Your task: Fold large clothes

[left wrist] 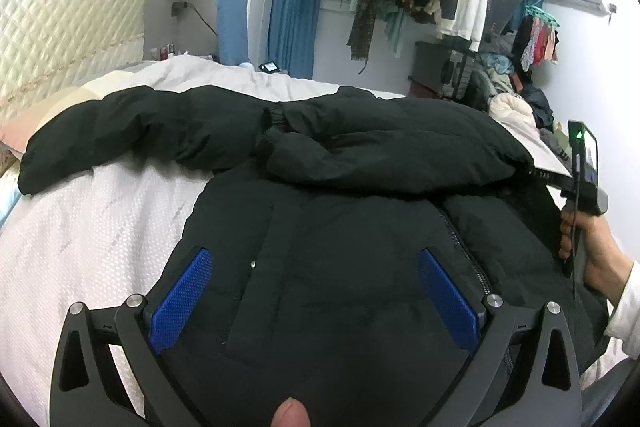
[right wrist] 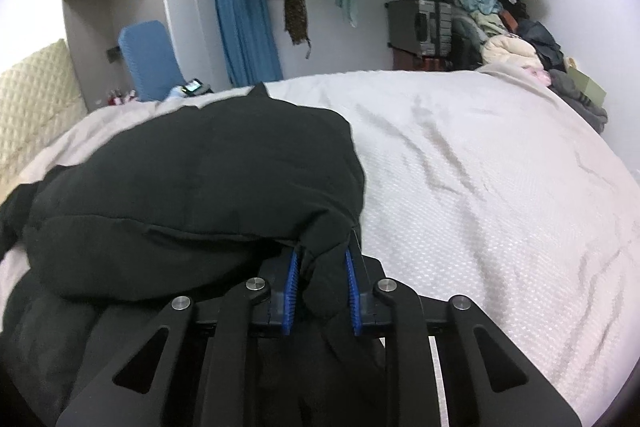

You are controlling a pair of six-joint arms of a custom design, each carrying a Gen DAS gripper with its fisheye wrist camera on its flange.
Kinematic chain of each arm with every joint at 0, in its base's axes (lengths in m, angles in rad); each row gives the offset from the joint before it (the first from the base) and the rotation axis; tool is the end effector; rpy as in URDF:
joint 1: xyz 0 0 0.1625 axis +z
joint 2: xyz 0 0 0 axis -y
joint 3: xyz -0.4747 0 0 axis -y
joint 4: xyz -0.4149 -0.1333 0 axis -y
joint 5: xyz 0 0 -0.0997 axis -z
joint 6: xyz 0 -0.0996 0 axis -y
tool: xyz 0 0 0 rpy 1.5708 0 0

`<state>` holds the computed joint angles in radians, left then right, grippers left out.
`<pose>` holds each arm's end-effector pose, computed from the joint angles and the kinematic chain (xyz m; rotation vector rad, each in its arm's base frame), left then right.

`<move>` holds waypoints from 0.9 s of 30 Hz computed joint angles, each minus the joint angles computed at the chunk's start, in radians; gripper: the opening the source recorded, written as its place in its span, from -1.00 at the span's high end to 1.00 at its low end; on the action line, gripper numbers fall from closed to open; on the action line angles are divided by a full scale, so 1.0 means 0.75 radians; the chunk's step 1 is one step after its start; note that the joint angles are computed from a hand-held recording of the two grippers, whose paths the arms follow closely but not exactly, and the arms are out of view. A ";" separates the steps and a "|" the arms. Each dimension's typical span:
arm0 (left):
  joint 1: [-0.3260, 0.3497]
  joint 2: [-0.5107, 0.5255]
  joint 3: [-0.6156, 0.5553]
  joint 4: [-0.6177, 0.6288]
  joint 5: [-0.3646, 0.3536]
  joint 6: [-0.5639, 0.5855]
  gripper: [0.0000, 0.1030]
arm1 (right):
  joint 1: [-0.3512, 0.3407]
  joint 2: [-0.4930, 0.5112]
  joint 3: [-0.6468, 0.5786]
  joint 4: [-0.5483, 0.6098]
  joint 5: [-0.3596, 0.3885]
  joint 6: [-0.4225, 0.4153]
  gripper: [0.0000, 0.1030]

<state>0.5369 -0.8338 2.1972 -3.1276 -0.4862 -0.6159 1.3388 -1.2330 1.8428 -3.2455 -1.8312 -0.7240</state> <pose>-0.3261 -0.4517 0.0815 0.3422 2.2548 -1.1575 -0.0401 -0.6378 0.4133 0.3768 -2.2081 1.0339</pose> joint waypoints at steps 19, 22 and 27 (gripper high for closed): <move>-0.116 -0.074 0.048 0.064 0.126 -0.097 -1.00 | 0.032 -0.265 0.148 0.188 0.124 0.174 0.06; -0.154 -0.093 0.065 0.078 0.145 -0.124 -0.99 | 0.067 -0.334 0.212 0.177 0.182 0.199 -0.12; -0.212 -0.129 0.091 0.117 0.169 -0.172 -0.99 | 0.130 -0.454 0.372 0.122 0.272 0.113 -0.49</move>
